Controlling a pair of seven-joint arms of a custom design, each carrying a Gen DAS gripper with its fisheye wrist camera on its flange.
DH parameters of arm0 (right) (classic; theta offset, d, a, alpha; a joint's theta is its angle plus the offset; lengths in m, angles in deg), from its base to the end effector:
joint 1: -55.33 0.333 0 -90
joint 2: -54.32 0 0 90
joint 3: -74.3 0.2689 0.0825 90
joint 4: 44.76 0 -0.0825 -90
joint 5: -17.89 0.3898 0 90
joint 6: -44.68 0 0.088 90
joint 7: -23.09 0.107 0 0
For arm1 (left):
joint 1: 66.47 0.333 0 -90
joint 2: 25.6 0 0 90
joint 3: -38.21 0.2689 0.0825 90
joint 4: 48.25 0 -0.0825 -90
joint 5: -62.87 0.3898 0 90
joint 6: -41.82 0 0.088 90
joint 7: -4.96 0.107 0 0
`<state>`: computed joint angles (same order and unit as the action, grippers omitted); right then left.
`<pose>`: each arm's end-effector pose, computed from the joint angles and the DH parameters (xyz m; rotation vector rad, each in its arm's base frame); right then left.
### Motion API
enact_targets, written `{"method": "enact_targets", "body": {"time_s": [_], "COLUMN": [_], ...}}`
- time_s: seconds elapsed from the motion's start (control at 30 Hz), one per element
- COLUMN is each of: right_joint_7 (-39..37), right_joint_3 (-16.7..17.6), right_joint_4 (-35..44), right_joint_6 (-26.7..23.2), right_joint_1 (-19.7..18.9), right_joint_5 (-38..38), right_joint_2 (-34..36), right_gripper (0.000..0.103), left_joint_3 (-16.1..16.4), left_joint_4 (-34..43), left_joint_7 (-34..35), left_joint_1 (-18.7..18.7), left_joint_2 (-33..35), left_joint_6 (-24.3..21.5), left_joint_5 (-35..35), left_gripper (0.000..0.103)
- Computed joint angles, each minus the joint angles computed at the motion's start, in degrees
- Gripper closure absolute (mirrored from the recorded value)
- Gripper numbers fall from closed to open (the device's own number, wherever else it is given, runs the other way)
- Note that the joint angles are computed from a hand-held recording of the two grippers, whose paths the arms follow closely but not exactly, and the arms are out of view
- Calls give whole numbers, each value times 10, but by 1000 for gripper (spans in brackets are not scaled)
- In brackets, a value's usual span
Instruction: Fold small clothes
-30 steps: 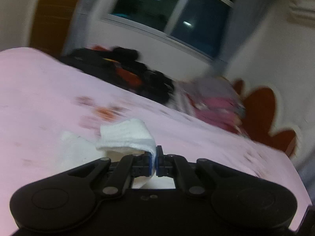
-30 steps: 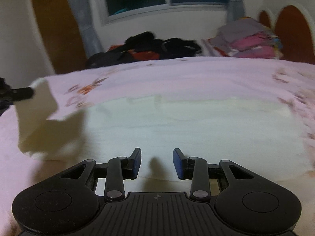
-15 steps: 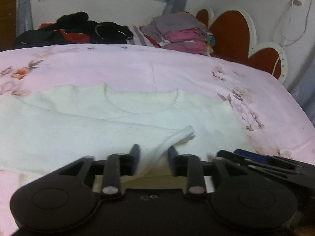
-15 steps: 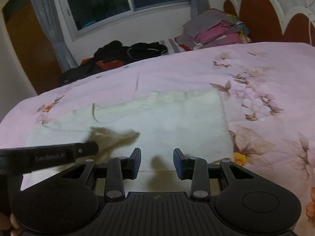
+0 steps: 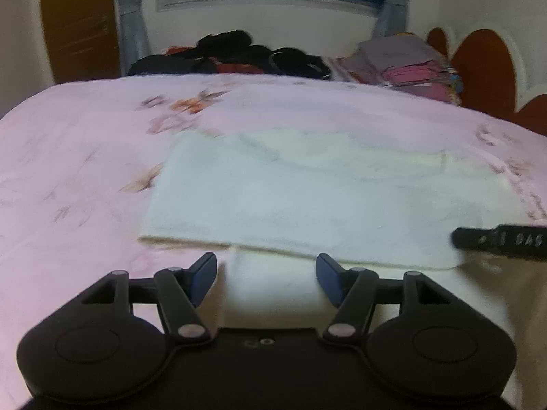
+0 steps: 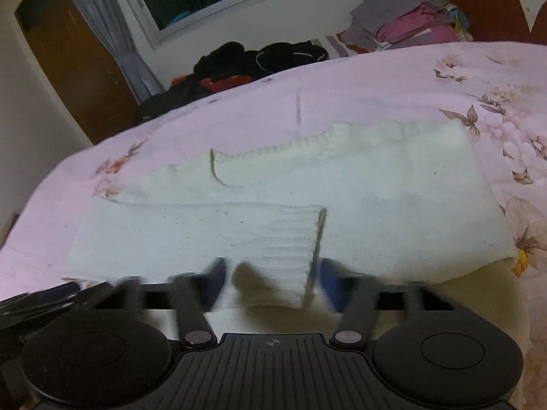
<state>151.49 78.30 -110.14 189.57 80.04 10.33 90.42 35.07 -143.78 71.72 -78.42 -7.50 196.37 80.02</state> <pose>0.6744 0.3521 0.4884 -1.5903 1.7957 -0.2875 0.6628 -0.1848 0.4582 -1.7386 1.8677 -0.7345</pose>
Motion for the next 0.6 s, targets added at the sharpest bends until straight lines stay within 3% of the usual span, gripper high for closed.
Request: {"method": "enact_targets", "body": {"time_s": [0.07, 0.13, 0.27, 0.37, 0.43, 0.5, 0.6], "right_joint_7": [-14, -34, -20, -3, -10, -12, -5], "right_joint_3": [4, 9, -27, -50, -45, -42, -45], "right_joint_4": [26, 39, 5, -23, -35, -59, -95], "right_joint_6": [-13, -13, 49, 72, 72, 66, 53], "right_joint_1": [-1, -3, 16, 20, 7, -4, -13], "right_joint_5": [2, 8, -42, -87, -92, -93, -104], "right_joint_2": [18, 26, -4, -34, -46, -61, -82], "right_gripper": [87, 94, 94, 94, 94, 94, 94], "left_joint_3": [10, 17, 31, 34, 37, 41, 45], "left_joint_4": [8, 7, 10, 15, 27, 39, 45], "left_joint_7": [-21, -36, -78, -103, -114, -122, -123], "left_joint_1": [-8, -11, -20, -18, -18, -20, -19], "left_joint_2": [7, 6, 13, 20, 29, 40, 49], "left_joint_6": [-14, -20, -16, -12, -13, -9, 8], "left_joint_5": [17, 35, 83, 98, 106, 118, 127], "left_gripper": [40, 40, 27, 26, 25, 28, 44]}}
